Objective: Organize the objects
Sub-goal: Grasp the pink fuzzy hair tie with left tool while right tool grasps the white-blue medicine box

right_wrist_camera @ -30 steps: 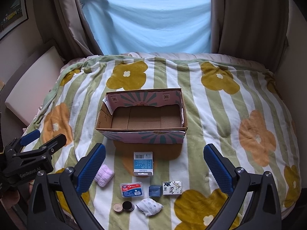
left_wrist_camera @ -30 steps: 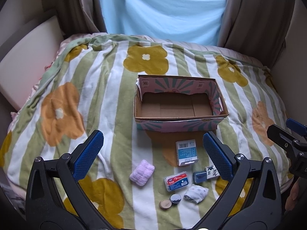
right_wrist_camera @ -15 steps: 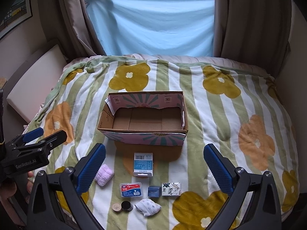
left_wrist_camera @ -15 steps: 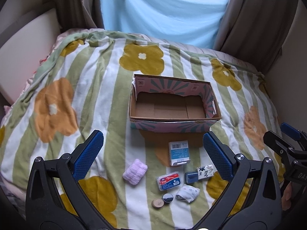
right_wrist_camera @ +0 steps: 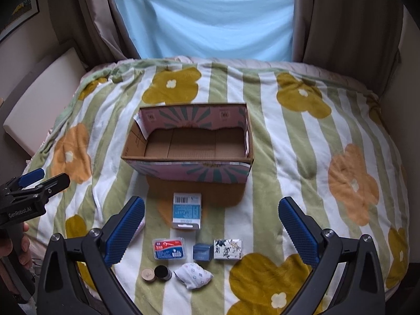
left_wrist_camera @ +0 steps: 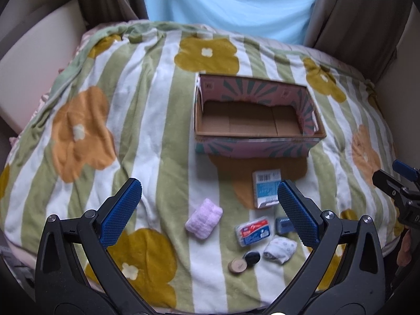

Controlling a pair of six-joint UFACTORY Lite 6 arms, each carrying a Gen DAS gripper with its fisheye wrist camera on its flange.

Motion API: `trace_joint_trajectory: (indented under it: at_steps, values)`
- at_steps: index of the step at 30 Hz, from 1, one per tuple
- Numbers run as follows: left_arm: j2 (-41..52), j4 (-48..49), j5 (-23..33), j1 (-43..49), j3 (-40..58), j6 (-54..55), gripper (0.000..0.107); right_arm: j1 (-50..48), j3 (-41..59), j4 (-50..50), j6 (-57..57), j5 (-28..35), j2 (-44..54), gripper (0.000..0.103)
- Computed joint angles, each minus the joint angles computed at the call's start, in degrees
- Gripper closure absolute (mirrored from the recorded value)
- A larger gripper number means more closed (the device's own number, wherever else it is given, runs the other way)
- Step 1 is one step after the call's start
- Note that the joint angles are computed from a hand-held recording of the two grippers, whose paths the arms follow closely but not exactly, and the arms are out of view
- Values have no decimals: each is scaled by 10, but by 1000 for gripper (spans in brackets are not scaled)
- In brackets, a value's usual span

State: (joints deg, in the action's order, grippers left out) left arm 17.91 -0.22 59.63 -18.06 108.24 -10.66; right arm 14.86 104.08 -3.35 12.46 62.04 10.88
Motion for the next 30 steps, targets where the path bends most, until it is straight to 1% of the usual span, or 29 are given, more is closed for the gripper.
trace_joint_trajectory:
  at_steps: [6, 10, 14, 15, 20, 21, 22, 27, 29, 30]
  values:
    - [-41, -8, -94, -4, -170, 24, 4, 0, -99, 26, -16, -56, 5, 1]
    - [-39, -6, -155, -13, -248, 39, 4, 8, -142, 28, -15, -105, 33, 1]
    - [-14, -11, -231, -10, -319, 57, 5, 18, -169, 34, -19, -163, 85, 1]
    - [-7, -15, -245, -9, -331, 62, 7, 21, -172, 34, -19, -175, 98, 1]
    - [50, -25, -332, -11, -382, 83, 10, 36, -171, 41, -14, -232, 175, 1]
    - [62, -26, -347, -13, -390, 86, 13, 39, -166, 37, -8, -238, 189, 1]
    - [71, -18, -357, -17, -394, 80, 15, 41, -161, 33, -5, -246, 202, 1]
    - [98, 37, -419, -30, -425, 28, 16, 47, -138, 32, 7, -276, 257, 2]
    - [105, 78, -437, -36, -431, -8, 24, 49, -126, 25, 16, -278, 275, 5]
    - [109, 94, -438, -38, -430, -21, 32, 51, -118, 21, 19, -277, 284, 6]
